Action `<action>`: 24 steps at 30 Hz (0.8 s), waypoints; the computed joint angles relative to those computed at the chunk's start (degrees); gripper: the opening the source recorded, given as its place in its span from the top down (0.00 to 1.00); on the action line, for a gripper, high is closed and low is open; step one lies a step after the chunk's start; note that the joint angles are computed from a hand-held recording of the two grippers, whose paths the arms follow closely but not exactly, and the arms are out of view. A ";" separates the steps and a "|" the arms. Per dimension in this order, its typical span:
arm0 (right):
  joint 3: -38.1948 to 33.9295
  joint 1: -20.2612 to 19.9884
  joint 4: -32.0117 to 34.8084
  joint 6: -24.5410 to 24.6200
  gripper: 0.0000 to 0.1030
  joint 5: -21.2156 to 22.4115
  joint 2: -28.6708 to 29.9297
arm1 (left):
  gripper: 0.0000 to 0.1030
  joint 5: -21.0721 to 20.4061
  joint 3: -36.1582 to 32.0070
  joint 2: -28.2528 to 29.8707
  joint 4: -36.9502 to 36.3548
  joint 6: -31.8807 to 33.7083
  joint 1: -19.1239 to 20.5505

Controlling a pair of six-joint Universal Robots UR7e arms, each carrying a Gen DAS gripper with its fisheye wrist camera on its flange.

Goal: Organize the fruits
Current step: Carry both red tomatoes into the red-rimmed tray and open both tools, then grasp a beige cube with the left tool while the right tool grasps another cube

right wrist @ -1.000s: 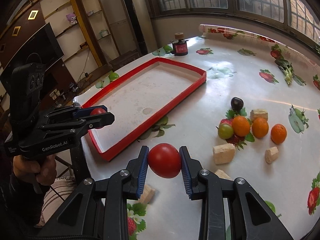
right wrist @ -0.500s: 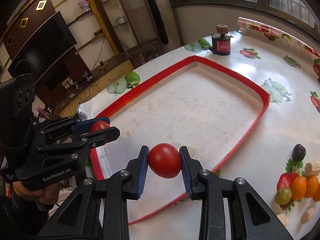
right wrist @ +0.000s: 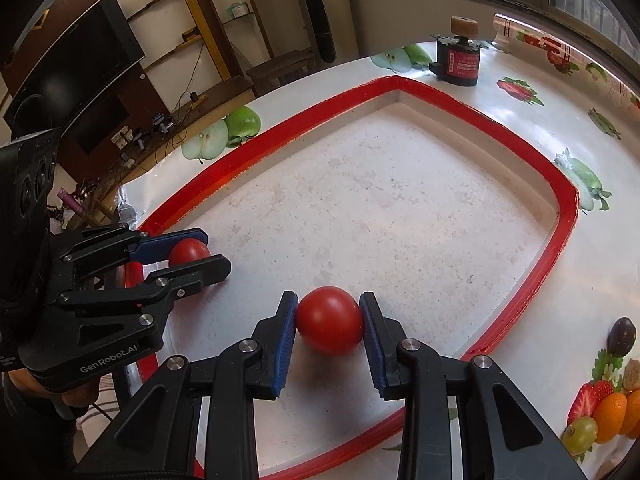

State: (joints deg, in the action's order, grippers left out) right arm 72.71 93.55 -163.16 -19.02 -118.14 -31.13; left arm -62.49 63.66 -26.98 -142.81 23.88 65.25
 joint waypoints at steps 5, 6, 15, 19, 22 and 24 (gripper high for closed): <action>2.79 0.24 -3.09 -0.31 0.43 0.67 -1.89 | 0.58 0.43 1.35 -1.10 -2.01 -0.80 -0.39; 3.55 0.38 -3.90 -0.50 0.43 0.81 -2.44 | 0.58 0.23 1.56 -1.34 -2.25 -0.88 -0.48; 14.46 0.93 -13.58 -0.32 0.43 0.96 -9.75 | 0.57 -0.96 5.97 -3.92 -6.21 -0.42 -2.05; 19.12 0.79 -17.42 0.34 0.42 0.06 -12.61 | 0.57 -2.13 7.69 -4.69 -7.09 -0.24 -2.90; 22.20 0.54 -20.11 0.70 0.42 -0.51 -14.52 | 0.58 -3.03 9.07 -5.25 -7.77 -0.08 -3.66; 24.21 0.30 -21.92 0.88 0.42 -0.79 -15.79 | 0.58 -3.89 9.83 -5.56 -7.87 0.09 -4.14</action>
